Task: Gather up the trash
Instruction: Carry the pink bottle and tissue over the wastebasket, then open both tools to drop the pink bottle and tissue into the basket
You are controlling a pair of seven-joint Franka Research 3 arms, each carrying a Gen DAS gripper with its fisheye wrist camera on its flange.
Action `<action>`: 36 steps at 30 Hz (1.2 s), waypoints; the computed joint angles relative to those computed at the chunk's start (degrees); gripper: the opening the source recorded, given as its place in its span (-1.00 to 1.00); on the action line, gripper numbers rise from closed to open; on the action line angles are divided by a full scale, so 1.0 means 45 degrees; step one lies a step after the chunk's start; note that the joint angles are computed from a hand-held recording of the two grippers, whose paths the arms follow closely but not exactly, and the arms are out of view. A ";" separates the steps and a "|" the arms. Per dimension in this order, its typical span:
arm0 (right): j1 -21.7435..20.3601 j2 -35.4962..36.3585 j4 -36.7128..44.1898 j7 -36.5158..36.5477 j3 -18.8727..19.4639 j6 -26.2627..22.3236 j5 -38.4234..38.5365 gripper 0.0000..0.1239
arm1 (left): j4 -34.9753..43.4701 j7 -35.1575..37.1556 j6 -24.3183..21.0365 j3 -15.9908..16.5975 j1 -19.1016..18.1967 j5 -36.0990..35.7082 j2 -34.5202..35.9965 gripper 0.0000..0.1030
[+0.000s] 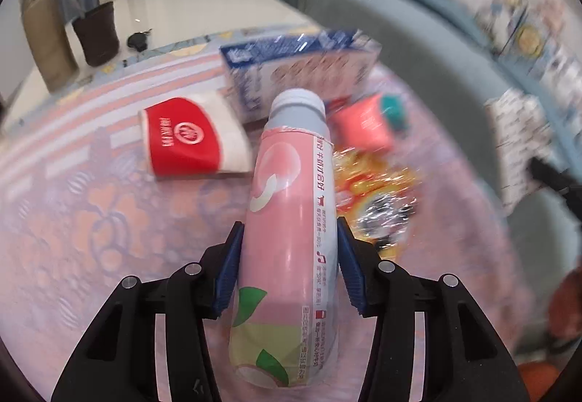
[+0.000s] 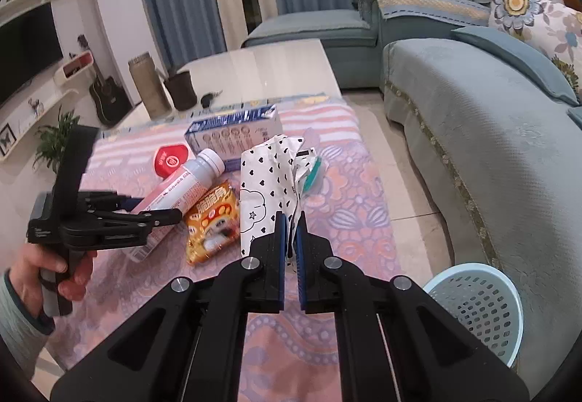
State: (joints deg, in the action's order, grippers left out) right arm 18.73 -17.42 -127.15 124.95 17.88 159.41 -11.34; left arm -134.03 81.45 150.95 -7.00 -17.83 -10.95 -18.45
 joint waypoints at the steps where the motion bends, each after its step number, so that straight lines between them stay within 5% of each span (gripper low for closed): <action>1: -0.0024 -0.0187 -0.0135 0.0076 -0.0020 0.0081 0.0000 -0.94 | -0.0164 0.0095 0.0242 0.0078 -0.0177 -0.0363 -0.0266 -0.09; 8: -0.0999 -0.2431 -0.1504 0.0822 0.0151 0.0480 0.0159 -0.94 | 0.0171 0.2052 0.1281 0.1029 -0.2640 -0.3593 -0.1093 -0.09; 17: -0.2779 -0.6366 -0.3892 0.0798 -0.0066 -0.0369 0.1100 -0.94 | 0.3213 0.3069 0.1567 -0.0138 -0.3891 -0.4733 0.0660 -0.09; 23: -0.3750 -0.8442 -0.5551 0.0692 -0.0600 -0.1701 0.1723 -0.94 | 0.5386 0.2244 0.1512 -0.1865 -0.3397 -0.3445 0.2847 -0.08; 27: -0.3905 -0.9085 -0.6594 0.0586 -0.1216 -0.2498 0.2376 -0.94 | 0.6811 0.0717 0.1128 -0.2799 -0.3114 -0.1190 0.4668 -0.08; 36: -0.3729 -0.8826 -0.8184 0.0569 -0.1816 -0.3583 0.3613 -0.94 | 0.8228 -0.1360 -0.0518 -0.3431 -0.3216 0.2033 0.7204 -0.08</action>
